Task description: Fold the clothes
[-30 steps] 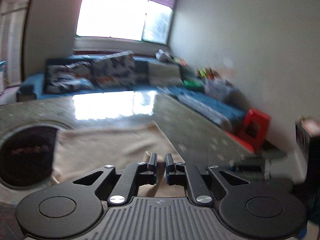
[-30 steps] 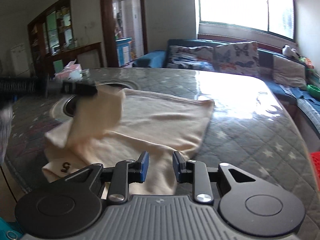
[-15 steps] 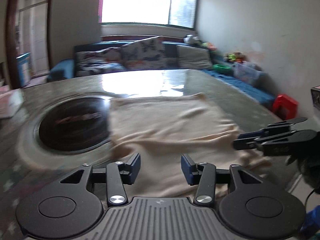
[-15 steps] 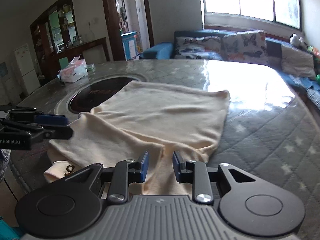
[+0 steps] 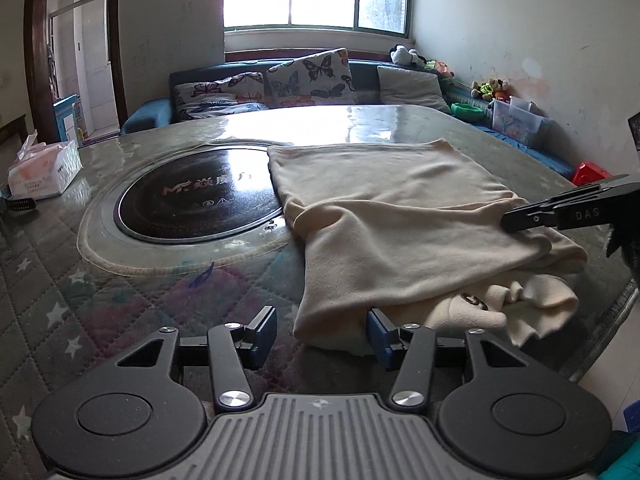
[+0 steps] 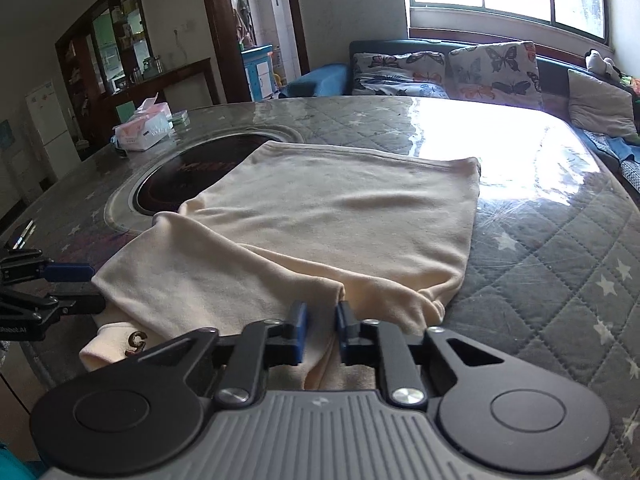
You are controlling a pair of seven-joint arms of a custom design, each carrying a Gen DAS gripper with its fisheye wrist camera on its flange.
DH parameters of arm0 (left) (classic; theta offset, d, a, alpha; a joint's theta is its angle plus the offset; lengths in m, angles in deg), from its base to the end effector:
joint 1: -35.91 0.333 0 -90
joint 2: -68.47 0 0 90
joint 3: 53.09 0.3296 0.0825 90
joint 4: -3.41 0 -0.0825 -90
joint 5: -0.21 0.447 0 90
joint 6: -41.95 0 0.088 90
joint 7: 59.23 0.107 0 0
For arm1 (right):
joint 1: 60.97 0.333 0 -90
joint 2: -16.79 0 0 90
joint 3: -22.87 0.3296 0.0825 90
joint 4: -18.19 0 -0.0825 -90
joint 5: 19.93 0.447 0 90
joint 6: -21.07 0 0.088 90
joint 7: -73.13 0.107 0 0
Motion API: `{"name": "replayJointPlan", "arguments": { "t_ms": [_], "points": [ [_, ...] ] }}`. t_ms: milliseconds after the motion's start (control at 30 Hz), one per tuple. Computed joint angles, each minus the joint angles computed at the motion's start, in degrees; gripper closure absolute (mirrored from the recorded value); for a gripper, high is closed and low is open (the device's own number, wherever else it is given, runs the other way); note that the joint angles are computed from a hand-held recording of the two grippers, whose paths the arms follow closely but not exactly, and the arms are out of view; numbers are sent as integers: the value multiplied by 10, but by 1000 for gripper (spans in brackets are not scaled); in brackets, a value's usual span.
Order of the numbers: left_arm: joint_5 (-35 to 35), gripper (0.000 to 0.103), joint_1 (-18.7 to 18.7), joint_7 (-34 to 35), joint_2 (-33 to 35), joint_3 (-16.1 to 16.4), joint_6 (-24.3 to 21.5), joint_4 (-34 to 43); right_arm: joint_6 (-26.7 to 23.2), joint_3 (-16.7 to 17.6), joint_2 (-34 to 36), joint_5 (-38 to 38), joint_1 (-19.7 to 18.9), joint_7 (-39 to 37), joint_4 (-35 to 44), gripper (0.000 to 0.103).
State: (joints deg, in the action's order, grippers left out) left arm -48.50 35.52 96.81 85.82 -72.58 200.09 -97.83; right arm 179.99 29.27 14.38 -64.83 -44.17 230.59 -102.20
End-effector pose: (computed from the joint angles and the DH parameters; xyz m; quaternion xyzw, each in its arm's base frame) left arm 0.7101 -0.1994 0.4509 -0.3569 0.8254 -0.4064 0.1619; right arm 0.5691 0.2782 0.4942 -0.6003 0.6859 -0.2534 0.3239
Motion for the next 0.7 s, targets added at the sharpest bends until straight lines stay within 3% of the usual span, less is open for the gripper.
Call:
{"name": "replayJointPlan", "arguments": {
  "t_ms": [100, 200, 233, 267, 400, 533, 600, 700],
  "points": [
    [-18, 52, 4, 25, 3, -9, 9, 1, -14, 3, -3, -27, 1, 12, 8, 97],
    [-44, 73, 10, 61, 1, -18, 14, -4, -28, 8, -7, -60, 3, 19, 19, 97],
    [-51, 88, 10, 68, -1, -19, 17, -6, -33, 9, -9, -73, 3, 21, 23, 98],
    [-59, 94, 10, 75, -2, -19, 21, -7, -37, 10, -12, -86, 3, 24, 27, 98],
    [-93, 98, 10, 107, -11, -21, 40, -14, -53, 18, -27, -141, 2, 45, 36, 98],
    [-109, 99, 7, 128, -21, -13, 32, -20, -67, 25, -38, -171, 0, 64, 36, 98],
    [-98, 99, 1, 126, -25, -5, 21, -24, -83, 27, -34, -166, 1, 63, 34, 98],
    [-52, 96, -11, 96, -25, 12, 3, -24, -93, 18, -20, -91, 6, 22, 25, 97]
  ]
}}
